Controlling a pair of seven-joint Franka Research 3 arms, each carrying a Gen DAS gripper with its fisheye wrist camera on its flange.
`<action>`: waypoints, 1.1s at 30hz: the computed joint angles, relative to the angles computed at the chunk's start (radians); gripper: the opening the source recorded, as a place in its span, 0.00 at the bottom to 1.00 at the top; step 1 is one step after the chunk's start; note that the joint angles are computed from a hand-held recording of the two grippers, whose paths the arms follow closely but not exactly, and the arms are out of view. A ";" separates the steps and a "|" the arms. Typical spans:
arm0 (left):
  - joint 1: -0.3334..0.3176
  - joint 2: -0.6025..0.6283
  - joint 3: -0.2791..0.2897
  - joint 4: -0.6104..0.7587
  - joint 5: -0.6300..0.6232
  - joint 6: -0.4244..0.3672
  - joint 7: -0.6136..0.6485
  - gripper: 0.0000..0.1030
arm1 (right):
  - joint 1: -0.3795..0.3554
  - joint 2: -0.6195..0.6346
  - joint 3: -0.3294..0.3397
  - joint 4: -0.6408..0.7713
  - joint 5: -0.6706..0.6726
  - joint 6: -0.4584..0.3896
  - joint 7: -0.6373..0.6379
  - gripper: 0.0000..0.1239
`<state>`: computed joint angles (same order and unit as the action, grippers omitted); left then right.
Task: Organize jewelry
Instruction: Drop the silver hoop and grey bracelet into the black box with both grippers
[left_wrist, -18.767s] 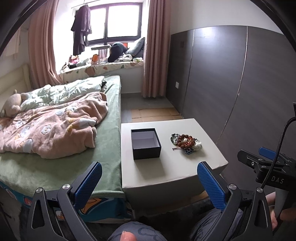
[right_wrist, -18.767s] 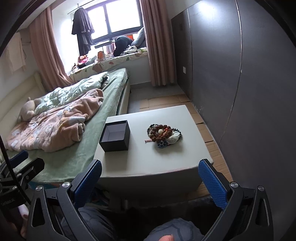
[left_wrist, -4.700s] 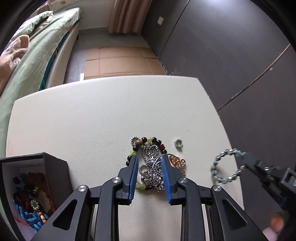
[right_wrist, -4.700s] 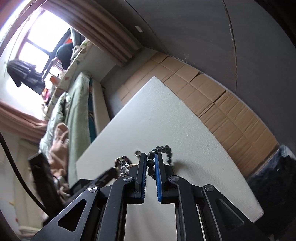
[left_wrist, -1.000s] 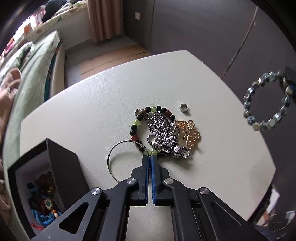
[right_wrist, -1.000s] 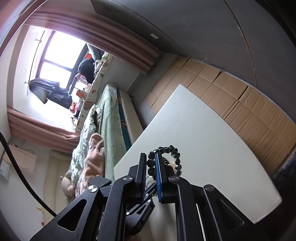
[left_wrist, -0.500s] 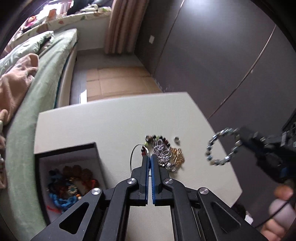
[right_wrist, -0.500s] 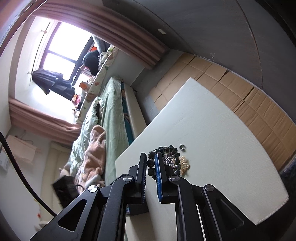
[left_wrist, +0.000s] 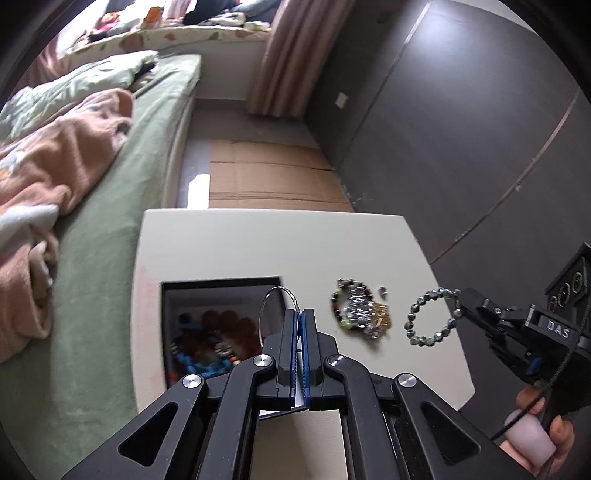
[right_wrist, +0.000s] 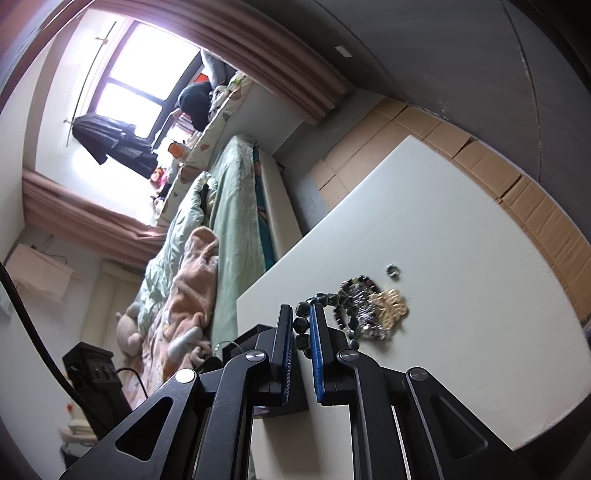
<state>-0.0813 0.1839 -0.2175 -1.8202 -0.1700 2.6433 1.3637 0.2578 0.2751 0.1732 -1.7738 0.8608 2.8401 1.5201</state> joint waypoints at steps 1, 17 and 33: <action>0.003 0.000 0.001 -0.001 -0.006 -0.009 -0.002 0.02 | 0.001 0.005 0.001 0.007 -0.003 -0.003 -0.002 0.09; 0.040 -0.003 0.021 -0.019 -0.110 -0.029 -0.012 0.96 | 0.043 0.050 0.022 0.062 -0.095 -0.013 0.025 0.09; 0.068 -0.032 0.058 -0.064 0.013 0.035 -0.189 1.00 | 0.084 0.201 0.060 0.276 -0.012 -0.123 -0.105 0.11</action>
<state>-0.0129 0.1514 -0.1593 -1.8837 -0.1566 2.6786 1.1742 0.3417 0.4761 0.2327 -1.4982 0.8484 2.7176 1.4151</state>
